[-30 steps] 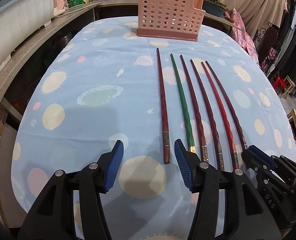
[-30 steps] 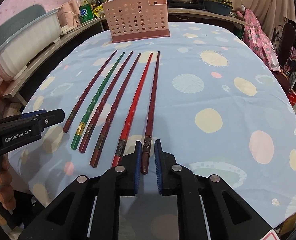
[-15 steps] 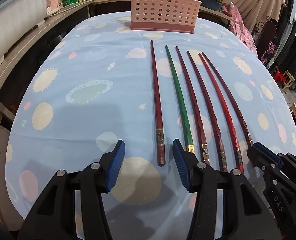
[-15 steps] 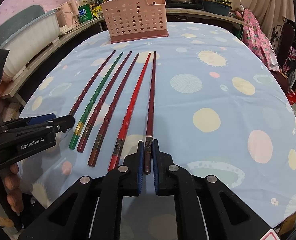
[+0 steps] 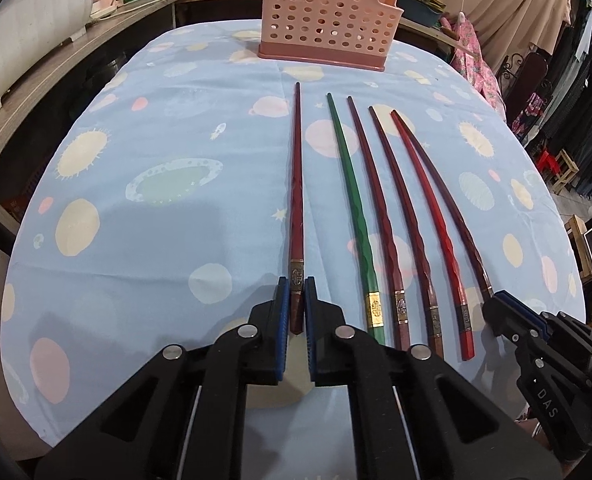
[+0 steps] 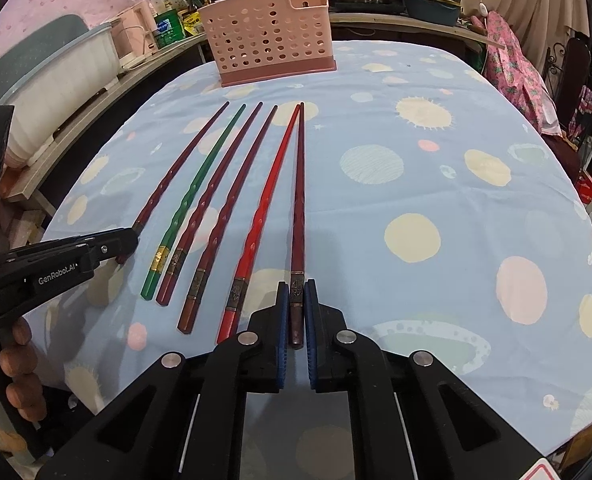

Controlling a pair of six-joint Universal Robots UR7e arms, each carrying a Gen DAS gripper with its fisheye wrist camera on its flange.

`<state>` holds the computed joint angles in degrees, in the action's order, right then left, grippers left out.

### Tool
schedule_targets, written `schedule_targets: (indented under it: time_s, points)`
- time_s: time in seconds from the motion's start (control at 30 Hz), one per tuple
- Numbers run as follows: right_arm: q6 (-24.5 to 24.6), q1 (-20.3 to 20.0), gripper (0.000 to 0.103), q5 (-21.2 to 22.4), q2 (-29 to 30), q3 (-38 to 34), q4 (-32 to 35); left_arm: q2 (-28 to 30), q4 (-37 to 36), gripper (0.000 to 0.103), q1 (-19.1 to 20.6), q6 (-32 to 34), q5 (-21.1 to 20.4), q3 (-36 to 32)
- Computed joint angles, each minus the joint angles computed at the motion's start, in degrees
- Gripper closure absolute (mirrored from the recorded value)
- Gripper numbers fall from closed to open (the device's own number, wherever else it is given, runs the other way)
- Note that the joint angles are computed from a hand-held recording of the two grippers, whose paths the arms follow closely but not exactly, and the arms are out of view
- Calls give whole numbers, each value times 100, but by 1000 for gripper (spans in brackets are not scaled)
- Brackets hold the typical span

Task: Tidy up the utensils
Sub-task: 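Grasp a maroon chopstick with the right tool while the left tool grasps a dark red one, then lift both chopsticks and carry them toward the pink basket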

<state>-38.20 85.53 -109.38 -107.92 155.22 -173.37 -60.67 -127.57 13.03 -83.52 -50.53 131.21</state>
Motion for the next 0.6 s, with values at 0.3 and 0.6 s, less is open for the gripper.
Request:
schedule_targets:
  time_s: [0.3,0.6]
  points:
    - [127,53,96,168,-356,-188,323,-292,348,96,-107,-248,182,-62]
    - [434,330,96,404,-469,-714,522,-650,839,96,-194,-353,644,-325]
